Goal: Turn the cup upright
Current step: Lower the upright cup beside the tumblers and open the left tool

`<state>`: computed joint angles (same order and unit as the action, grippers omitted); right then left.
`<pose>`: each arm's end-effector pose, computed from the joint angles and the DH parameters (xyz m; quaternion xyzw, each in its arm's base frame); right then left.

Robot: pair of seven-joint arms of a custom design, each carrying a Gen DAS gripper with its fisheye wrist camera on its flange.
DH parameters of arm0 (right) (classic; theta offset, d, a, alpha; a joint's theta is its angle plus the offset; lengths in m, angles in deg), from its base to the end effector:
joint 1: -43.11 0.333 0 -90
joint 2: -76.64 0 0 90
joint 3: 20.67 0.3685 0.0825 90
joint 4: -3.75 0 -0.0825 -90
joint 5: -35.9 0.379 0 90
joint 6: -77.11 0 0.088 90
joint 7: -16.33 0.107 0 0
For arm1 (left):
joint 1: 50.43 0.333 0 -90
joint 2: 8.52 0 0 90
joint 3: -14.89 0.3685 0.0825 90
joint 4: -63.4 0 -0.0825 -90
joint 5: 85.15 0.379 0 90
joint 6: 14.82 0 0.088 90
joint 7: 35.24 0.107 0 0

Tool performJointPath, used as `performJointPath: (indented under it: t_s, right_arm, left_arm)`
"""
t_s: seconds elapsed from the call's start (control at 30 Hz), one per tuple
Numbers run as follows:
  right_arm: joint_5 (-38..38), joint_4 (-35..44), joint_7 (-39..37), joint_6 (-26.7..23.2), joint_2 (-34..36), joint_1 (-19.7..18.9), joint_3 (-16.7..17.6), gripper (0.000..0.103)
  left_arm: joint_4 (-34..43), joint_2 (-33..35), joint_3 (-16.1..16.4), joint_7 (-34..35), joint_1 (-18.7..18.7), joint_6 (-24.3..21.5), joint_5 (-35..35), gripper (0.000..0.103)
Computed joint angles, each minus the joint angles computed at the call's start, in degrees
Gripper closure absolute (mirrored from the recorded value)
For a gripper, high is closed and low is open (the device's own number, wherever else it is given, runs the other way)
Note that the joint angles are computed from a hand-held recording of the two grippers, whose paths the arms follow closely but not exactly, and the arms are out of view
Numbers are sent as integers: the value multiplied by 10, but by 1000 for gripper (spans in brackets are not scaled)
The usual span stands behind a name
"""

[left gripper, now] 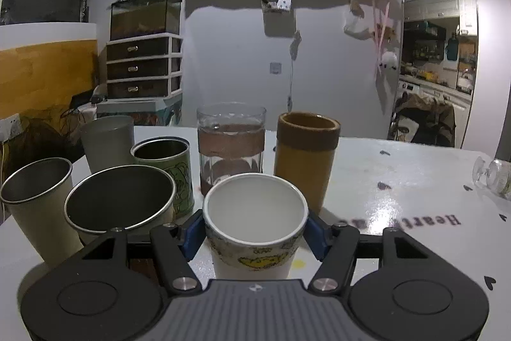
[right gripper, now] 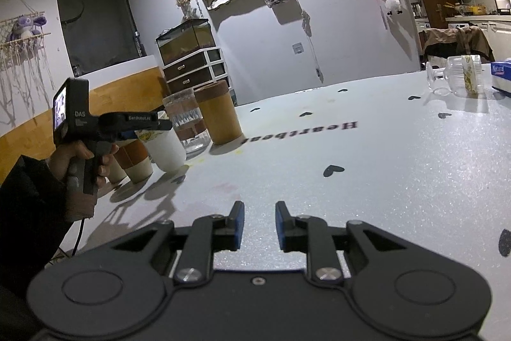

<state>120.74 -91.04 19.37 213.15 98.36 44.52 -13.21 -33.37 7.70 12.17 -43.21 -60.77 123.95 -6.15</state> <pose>0.7037 0.1066 0.4894 -0.7319 0.3678 -0.0604 0.5705 0.6744 -0.1479 0.5370 -0.7387 0.4041 -0.2645 0.4702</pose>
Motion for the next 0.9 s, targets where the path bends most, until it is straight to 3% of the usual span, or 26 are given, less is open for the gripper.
performJointPath:
  t_s: [0.1, 0.2, 0.37, 0.63, 0.9]
  right_arm:
    - [0, 1, 1, 2, 0, 1, 0, 80]
    - [-1, 2, 2, 1, 1, 0, 0, 79]
    - [3, 3, 0, 3, 1, 0, 2, 78]
    - [45, 14, -76, 14, -4, 5, 9, 73]
    - [68, 38, -146, 29, 3, 20, 16, 51]
  left_arm:
    - [1, 0, 0, -2, 1, 2, -3, 37]
    - [3, 2, 0, 2, 1, 1, -9, 30]
    - [-15, -12, -2, -18, -4, 7, 4, 29]
    - [-83, -69, -30, -84, -19, -16, 50, 26]
    - [-161, -122, -72, -140, -36, -82, 76, 13]
